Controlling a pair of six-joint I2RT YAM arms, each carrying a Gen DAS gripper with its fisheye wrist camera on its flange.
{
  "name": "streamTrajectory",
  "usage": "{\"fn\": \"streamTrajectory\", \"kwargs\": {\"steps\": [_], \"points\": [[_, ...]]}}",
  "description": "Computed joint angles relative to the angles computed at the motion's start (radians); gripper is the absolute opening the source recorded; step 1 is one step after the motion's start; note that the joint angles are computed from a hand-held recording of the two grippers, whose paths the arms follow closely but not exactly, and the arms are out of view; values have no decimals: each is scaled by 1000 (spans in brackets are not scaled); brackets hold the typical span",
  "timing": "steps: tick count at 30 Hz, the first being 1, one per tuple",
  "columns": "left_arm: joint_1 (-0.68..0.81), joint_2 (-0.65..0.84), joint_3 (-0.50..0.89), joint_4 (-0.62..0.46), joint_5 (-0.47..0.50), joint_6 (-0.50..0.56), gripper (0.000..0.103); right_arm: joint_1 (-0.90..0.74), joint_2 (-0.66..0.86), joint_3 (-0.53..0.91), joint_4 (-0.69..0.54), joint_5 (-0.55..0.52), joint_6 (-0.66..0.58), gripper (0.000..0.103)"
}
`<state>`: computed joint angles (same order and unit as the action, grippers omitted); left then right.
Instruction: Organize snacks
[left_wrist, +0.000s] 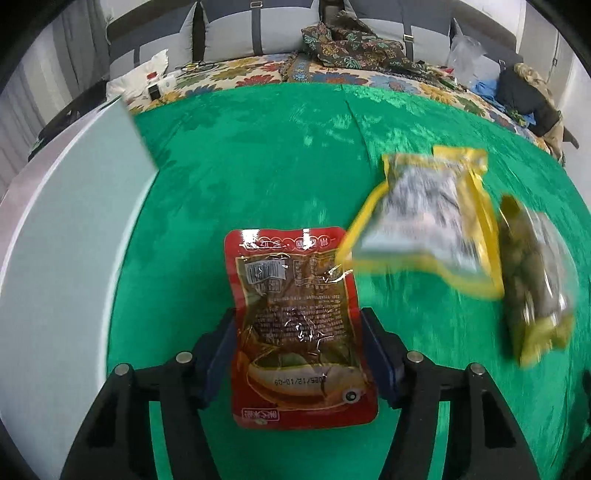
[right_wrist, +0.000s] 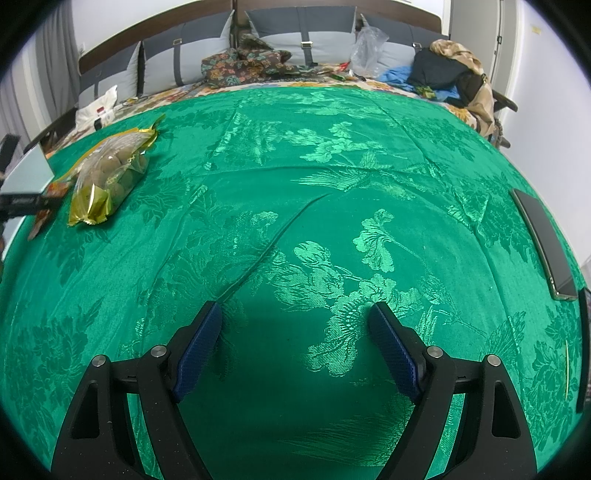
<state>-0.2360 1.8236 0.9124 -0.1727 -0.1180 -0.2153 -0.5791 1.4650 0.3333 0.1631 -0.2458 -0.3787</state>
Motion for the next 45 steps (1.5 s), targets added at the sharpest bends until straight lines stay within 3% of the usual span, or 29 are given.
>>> {"fn": "streamTrajectory", "kwargs": {"steps": [8, 10, 16, 21, 45], "points": [[-108, -381, -417, 39, -18, -129, 64, 1, 0, 0, 0, 0, 1, 85], [-152, -457, -494, 49, -45, -175, 69, 1, 1, 0, 1, 0, 1, 85], [-221, -428, -586, 210, -163, -217, 97, 2, 1, 0, 1, 0, 2, 85], [-199, -396, -604, 283, -165, -216, 103, 2, 3, 1, 3, 0, 2, 85], [-199, -393, -600, 282, -165, -215, 103, 2, 6, 2, 4, -1, 2, 85]]}}
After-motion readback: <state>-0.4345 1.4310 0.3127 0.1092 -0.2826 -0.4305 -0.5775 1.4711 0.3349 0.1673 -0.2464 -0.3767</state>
